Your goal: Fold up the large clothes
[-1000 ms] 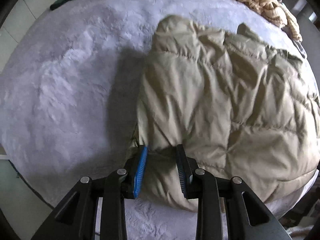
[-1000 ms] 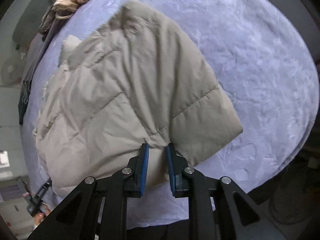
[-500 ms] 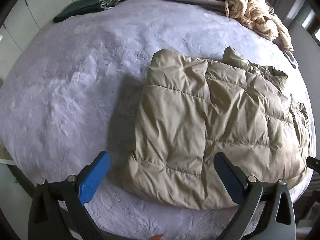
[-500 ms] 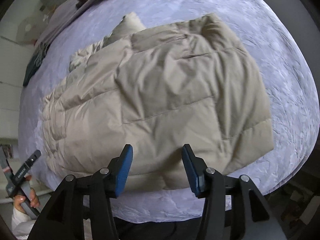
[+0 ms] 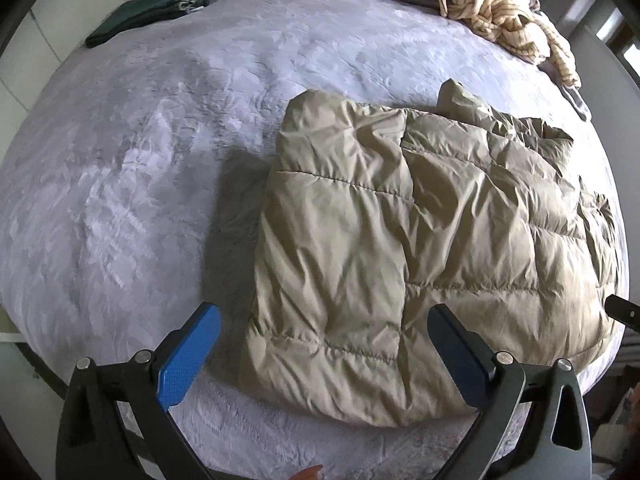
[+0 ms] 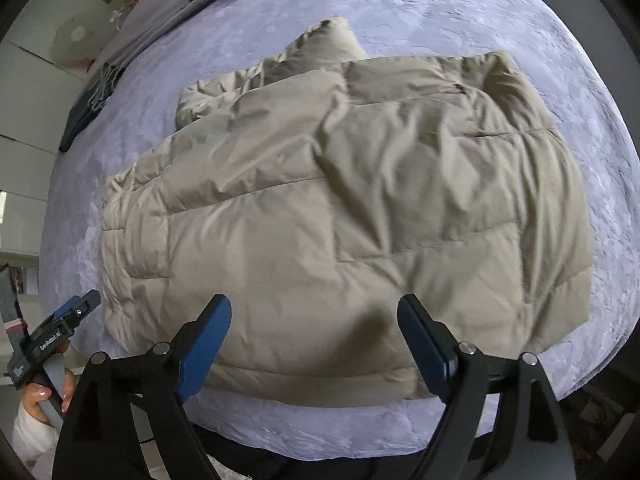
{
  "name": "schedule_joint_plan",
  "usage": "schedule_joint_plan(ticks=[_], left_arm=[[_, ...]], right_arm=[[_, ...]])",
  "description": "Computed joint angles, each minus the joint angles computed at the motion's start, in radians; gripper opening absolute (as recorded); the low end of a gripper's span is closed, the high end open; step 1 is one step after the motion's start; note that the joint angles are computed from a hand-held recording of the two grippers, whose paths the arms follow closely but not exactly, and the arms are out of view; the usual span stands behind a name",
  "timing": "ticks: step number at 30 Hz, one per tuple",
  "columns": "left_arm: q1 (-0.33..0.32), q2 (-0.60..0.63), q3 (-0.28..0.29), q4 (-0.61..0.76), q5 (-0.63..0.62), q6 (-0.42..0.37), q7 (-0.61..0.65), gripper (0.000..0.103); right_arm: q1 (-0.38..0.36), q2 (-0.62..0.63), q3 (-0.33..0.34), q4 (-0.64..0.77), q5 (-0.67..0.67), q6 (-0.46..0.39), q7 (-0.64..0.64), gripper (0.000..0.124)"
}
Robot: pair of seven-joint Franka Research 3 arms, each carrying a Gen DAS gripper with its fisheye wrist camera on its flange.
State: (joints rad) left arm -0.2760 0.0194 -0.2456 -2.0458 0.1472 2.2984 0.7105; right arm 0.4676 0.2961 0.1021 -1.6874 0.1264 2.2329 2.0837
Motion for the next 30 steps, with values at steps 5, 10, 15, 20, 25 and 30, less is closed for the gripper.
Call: schedule_joint_plan(ticks=[5, 10, 15, 20, 25, 30], left_arm=[[0.006, 0.021, 0.004, 0.014, -0.022, 0.0, 0.055, 0.103], [0.016, 0.03, 0.009, 0.011, -0.04, 0.009, 0.09, 0.103], [0.031, 0.034, 0.016, -0.008, -0.065, 0.035, 0.133, 0.103], [0.055, 0.026, 0.024, -0.049, -0.137, 0.12, 0.24, 0.103], [0.105, 0.021, 0.046, -0.104, -0.351, 0.239, 0.499, 0.103], [0.177, 0.111, 0.029, -0.059, -0.774, 0.151, 0.884, 0.103]], right_arm=[[0.029, 0.039, 0.001, 0.04, -0.029, 0.016, 0.034, 0.088], [0.043, 0.063, -0.004, 0.073, -0.05, -0.01, 0.048, 0.088], [0.057, 0.084, -0.008, 0.097, -0.061, -0.017, 0.078, 0.088], [0.066, 0.107, -0.012, 0.126, -0.072, -0.042, 0.106, 0.088], [0.073, 0.137, -0.016, 0.162, -0.078, -0.072, 0.129, 0.089], [0.08, 0.172, -0.021, 0.209, -0.089, -0.112, 0.136, 0.089]])
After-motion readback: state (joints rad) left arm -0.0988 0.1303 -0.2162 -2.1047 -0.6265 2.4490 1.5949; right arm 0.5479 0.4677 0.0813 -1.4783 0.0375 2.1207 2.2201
